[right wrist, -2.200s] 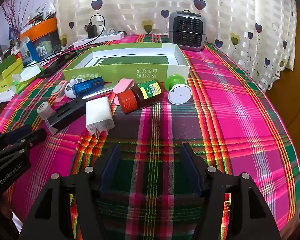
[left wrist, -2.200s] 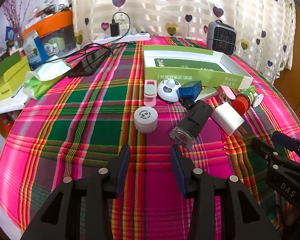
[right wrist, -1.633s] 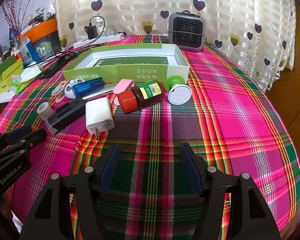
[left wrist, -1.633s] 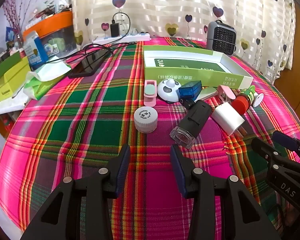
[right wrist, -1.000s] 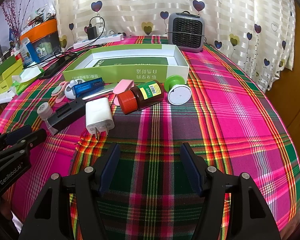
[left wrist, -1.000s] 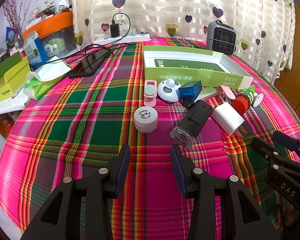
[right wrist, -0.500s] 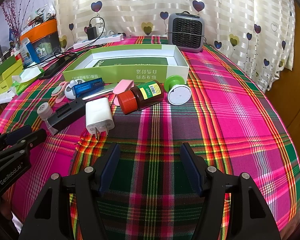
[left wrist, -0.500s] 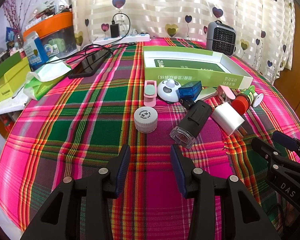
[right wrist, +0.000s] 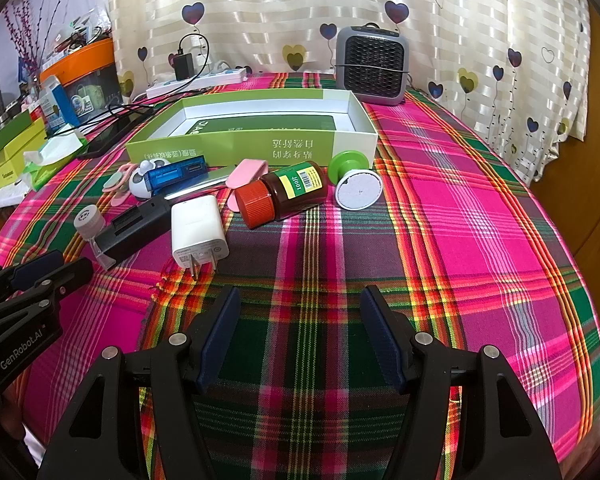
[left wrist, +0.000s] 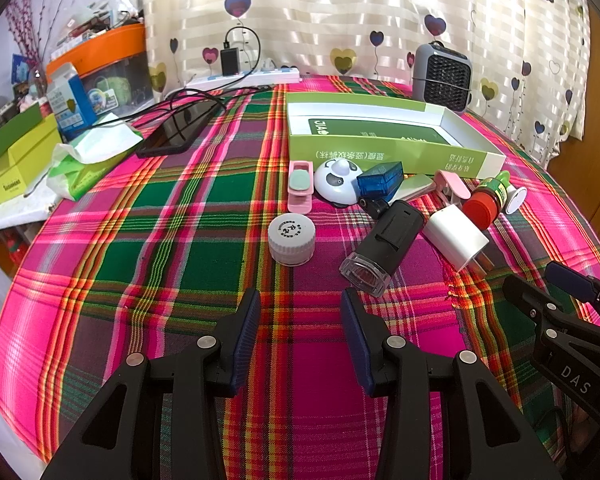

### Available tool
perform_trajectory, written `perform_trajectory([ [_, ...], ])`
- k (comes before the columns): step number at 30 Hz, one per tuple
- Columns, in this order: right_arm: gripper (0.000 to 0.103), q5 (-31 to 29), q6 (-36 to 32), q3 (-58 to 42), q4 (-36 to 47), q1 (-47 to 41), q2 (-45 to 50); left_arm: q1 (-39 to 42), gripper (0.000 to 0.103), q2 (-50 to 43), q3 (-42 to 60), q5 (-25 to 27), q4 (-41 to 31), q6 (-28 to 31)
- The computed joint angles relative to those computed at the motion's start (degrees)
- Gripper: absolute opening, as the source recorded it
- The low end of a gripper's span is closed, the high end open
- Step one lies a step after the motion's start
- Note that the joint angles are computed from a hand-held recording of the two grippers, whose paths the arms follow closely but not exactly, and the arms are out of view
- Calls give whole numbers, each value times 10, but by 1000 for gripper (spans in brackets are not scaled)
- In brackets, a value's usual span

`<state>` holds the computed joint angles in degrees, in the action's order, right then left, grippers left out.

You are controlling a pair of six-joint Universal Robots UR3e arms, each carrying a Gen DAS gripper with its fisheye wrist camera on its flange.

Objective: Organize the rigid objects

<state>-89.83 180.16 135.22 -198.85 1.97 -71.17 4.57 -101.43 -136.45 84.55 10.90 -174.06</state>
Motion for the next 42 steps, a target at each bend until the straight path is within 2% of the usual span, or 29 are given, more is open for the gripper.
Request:
perform_trajectory([
  [30,63,1,-1,4,-5,0,1,2,40,1,-1,-4,0,4],
  [37,63,52,-43,19,25,-40,-31,30,40,11,11,-48,-39,38],
  [42,63,54,-55,12,58,-64,-46,58,40,29,7,-84,-67,50],
])
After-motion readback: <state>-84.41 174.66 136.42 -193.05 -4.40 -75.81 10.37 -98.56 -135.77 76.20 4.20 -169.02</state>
